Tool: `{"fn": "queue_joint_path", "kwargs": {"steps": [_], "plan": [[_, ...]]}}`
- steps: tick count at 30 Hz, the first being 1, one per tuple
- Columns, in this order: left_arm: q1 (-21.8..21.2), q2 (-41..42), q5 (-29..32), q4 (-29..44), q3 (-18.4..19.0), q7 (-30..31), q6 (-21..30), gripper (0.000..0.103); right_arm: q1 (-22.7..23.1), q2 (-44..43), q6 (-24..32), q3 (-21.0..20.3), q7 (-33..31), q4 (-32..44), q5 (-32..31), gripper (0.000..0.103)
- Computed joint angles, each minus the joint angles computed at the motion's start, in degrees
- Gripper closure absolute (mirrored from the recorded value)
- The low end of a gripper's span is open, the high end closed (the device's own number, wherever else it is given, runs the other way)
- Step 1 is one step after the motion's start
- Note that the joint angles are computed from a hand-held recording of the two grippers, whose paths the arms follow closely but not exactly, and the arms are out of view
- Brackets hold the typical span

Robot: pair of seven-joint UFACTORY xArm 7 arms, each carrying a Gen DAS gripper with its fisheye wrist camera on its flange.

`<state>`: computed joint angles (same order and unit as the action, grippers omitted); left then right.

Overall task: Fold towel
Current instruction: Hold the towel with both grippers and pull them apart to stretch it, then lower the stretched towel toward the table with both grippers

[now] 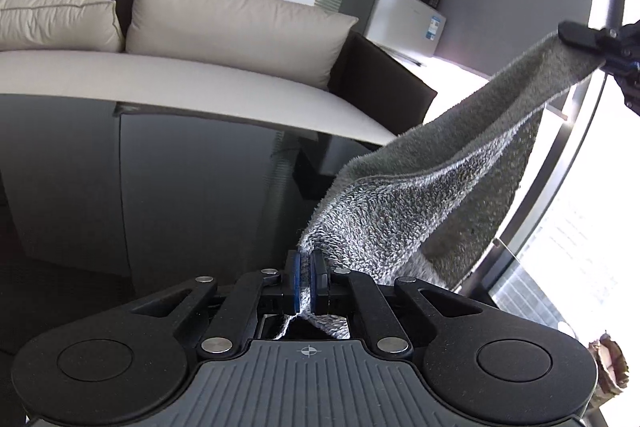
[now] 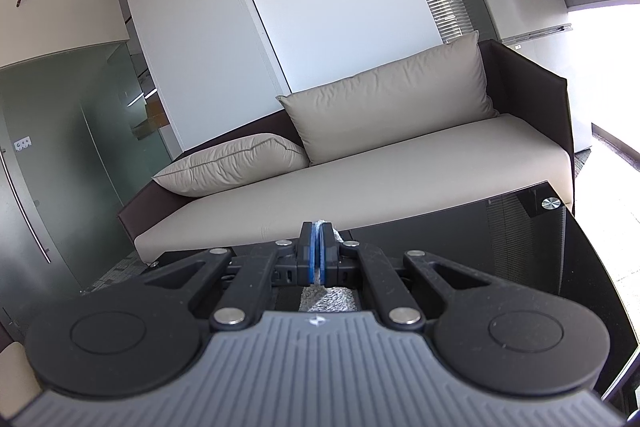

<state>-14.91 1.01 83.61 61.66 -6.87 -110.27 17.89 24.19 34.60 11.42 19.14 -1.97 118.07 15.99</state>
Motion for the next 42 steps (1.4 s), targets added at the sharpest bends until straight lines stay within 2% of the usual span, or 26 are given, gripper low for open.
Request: {"fn": "queue_joint_path", "kwargs": {"steps": [8,14,19,21,25,28,35,42], "plan": [[1.1,-6.7,-1.1,-3.5,-1.7,0.5,6.8,0.098,0.1,-0.7,-0.8,-1.6,2.1,-2.5,-0.9,0.101],[1.8,-8.7,-1.0,-2.0,-4.1,5.2,12.3,0.098,-0.2,-0.9,-1.3,-2.0,3.9,-4.5,-1.7,0.101],[1.7,-9.4,-0.2,-0.3,-5.0,7.5,13.0,0.098,-0.6,-1.6,-1.9,-1.7,4.0,-6.6,-2.3,0.101],[1.8,-9.4,-0.1,0.2,-4.9,7.3,11.9,0.098,-0.7,-2.0,-2.2,-1.8,4.3,-7.4,-2.5,0.101],[1.4,-9.7,1.6,0.8,-6.0,6.1,14.1,0.098,-1.9,-3.1,-2.9,-0.6,3.8,-9.1,-2.1,0.101],[1.0,-9.3,2.4,2.1,-6.1,6.5,13.9,0.097,-2.7,-3.9,-3.0,0.3,2.7,-10.4,-1.6,0.101],[-0.7,-9.5,0.4,4.0,-7.1,11.6,18.9,0.098,-3.6,-5.2,-3.7,0.9,2.3,-11.9,-0.4,0.101],[-0.4,-11.6,-3.3,6.1,-7.8,16.5,20.4,0.098,-5.4,-7.3,-5.1,3.3,0.1,-13.5,1.5,0.101]]}}
